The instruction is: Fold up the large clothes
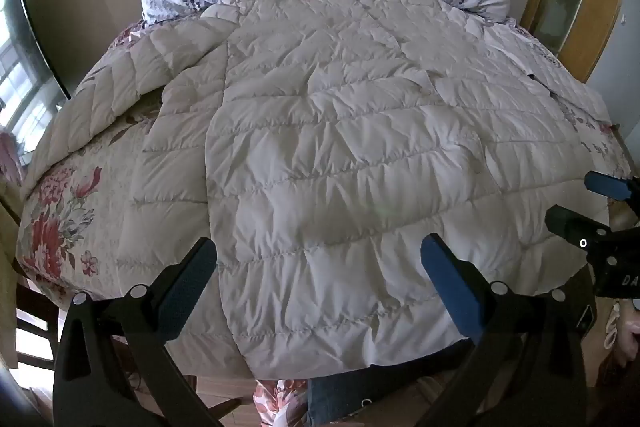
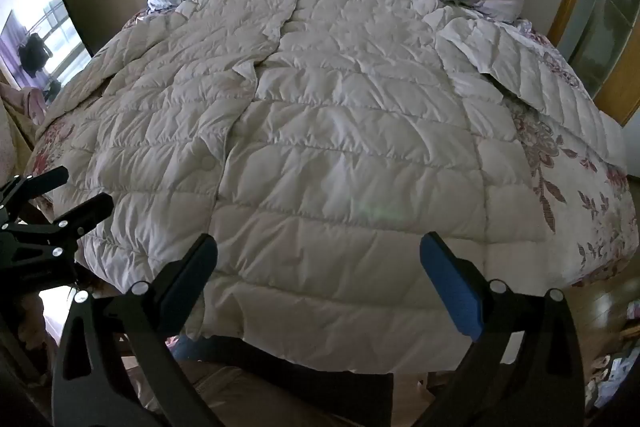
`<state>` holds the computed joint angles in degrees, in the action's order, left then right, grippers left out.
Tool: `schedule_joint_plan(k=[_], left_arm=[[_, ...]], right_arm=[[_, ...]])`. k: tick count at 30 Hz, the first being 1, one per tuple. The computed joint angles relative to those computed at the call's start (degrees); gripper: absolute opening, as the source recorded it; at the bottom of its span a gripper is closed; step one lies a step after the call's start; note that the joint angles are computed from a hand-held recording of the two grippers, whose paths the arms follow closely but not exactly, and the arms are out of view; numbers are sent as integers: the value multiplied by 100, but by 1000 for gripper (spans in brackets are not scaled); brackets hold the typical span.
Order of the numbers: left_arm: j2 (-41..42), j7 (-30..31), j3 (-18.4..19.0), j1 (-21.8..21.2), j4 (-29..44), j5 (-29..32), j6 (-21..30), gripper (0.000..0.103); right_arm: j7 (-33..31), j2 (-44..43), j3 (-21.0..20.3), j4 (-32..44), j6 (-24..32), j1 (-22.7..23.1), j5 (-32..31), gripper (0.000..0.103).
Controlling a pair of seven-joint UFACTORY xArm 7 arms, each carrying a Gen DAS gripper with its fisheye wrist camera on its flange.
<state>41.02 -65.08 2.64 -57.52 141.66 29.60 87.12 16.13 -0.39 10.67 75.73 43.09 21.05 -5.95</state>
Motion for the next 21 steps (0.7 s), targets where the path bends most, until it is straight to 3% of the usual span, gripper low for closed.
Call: schedule_joint_plan(k=[21], left_arm=[[26, 15, 7, -1, 49, -29, 24, 102]], right_arm=[[21, -14, 0, -40, -31, 4, -28, 101]])
